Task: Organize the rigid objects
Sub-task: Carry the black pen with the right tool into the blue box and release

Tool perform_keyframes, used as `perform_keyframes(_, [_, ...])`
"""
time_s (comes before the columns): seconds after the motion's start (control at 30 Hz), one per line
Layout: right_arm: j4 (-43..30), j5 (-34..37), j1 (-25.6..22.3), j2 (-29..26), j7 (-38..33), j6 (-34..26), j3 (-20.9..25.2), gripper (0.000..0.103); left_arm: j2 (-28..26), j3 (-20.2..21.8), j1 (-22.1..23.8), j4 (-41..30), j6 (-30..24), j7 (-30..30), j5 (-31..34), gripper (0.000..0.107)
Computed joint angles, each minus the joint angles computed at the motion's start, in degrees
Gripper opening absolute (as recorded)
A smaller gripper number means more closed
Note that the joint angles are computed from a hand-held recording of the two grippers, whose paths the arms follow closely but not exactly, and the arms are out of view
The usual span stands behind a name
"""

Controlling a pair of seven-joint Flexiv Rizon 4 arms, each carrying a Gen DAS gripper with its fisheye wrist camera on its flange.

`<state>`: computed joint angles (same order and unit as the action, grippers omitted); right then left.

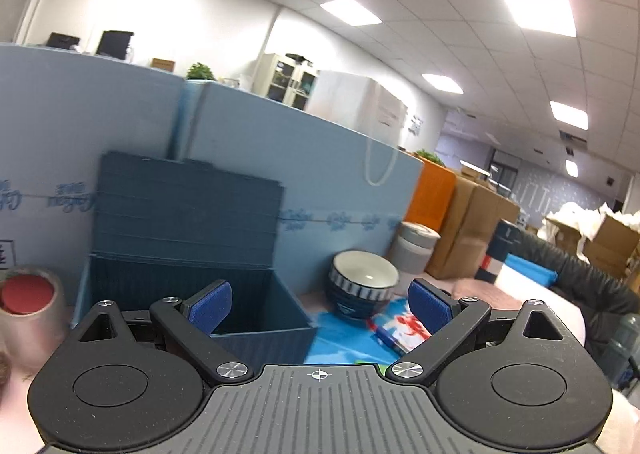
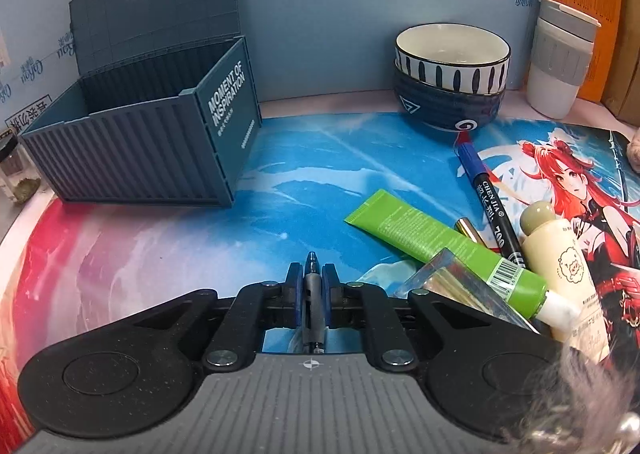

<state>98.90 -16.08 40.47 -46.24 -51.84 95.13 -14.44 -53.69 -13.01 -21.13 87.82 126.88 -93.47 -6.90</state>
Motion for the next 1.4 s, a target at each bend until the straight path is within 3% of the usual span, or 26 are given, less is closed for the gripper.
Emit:
perform_keyframes(0.17, [3.4,3.2,3.0,2.6,-1.2,7.6,-2.1,0.009,0.4,-2.3,4.4,2.7,1.6,-5.3,1.4,0.097])
perform_keyframes(0.27, [5.4,7.7,3.9,3.9,-3.7,17.2,-1.3,0.009,0.3,-5.5,8.8,3.6,3.4,-10.4,7.2,0.097])
perform_keyframes(0.37, [3.8,12.0,3.9,3.8,-5.5,24.6,0.5,0.009,0.8,-3.6,8.4,4.3,3.9,-12.3,5.7,0.099])
perform_keyframes(0.47, [-0.9,15.1,4.1,2.6,-7.2,27.6,1.5,0.009,1.1,-2.4,8.4,4.9,3.5,-14.0,3.3,0.099])
perform_keyframes(0.77, [-22.1,14.9,0.3,-5.7,-7.9,18.9,7.9,0.009,0.9,-1.5,10.3,6.3,4.7,-19.6,1.6,0.099])
perform_keyframes(0.97, [-32.0,18.9,5.0,-12.1,-5.4,12.1,0.9,0.009,1.5,1.0,8.9,7.1,4.5,-19.0,-0.9,0.099])
perform_keyframes(1.13, [-38.4,11.4,-0.5,-16.2,-1.2,6.2,10.3,0.009,1.1,1.1,8.9,7.1,3.5,-18.7,-1.6,0.099])
perform_keyframes(1.27, [-41.1,8.4,-2.6,-18.8,2.7,2.8,13.4,0.009,0.9,1.5,8.5,6.7,2.1,-18.0,-2.6,0.099])
perform_keyframes(1.33, [-42.0,6.2,-5.5,-19.8,3.2,1.8,19.0,0.009,0.8,1.4,8.4,6.5,1.6,-17.7,-2.8,0.099])
perform_keyframes(1.4, [-41.7,5.6,-5.6,-19.9,4.7,1.1,18.7,0.009,0.6,1.3,8.5,6.2,1.3,-17.6,-2.7,0.099])
